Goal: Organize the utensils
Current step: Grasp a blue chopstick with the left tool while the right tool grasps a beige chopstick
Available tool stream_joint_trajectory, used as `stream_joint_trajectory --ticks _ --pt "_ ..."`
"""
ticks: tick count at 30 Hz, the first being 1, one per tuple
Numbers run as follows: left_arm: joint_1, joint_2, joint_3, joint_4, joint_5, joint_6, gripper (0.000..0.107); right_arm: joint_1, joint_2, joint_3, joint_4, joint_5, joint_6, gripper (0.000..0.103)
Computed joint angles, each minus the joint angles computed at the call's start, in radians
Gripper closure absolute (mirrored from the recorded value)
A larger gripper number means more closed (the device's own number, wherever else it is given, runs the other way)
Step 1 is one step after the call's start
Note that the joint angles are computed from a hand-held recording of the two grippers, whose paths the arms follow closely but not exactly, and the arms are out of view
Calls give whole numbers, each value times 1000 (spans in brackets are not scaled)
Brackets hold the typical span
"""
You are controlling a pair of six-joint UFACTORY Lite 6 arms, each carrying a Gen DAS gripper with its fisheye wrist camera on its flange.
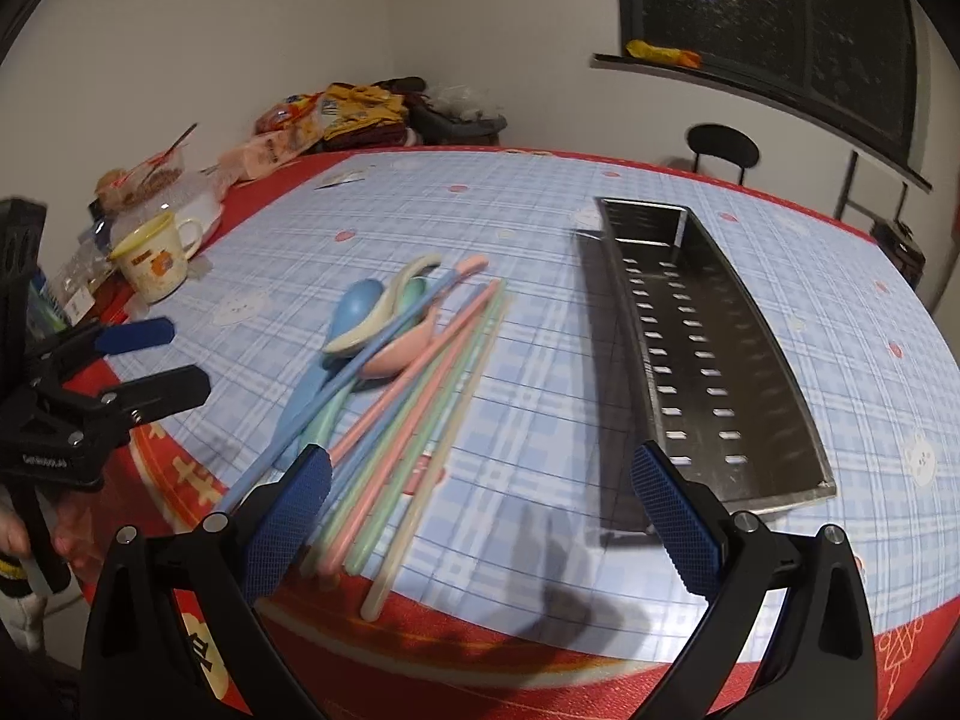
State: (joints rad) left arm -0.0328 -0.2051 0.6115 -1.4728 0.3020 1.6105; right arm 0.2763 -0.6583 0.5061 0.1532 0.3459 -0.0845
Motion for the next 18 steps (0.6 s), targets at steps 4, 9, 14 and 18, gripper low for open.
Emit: stream_joint_trajectory --ticks 4,9,14,18 --pt "40 -6 -14 -79 98 96 12 0 -49 -32 184 -50 -183 5" --pt "68 -15 -41 -197 191 236 54 46 -21 -26 107 -82 -89 32" --pt "27 -29 -64 -284 185 403 71 16 43 -29 282 -80 -254 60" --pt "-33 -1 -36 -226 137 411 76 18 90 -21 276 -88 -252 78"
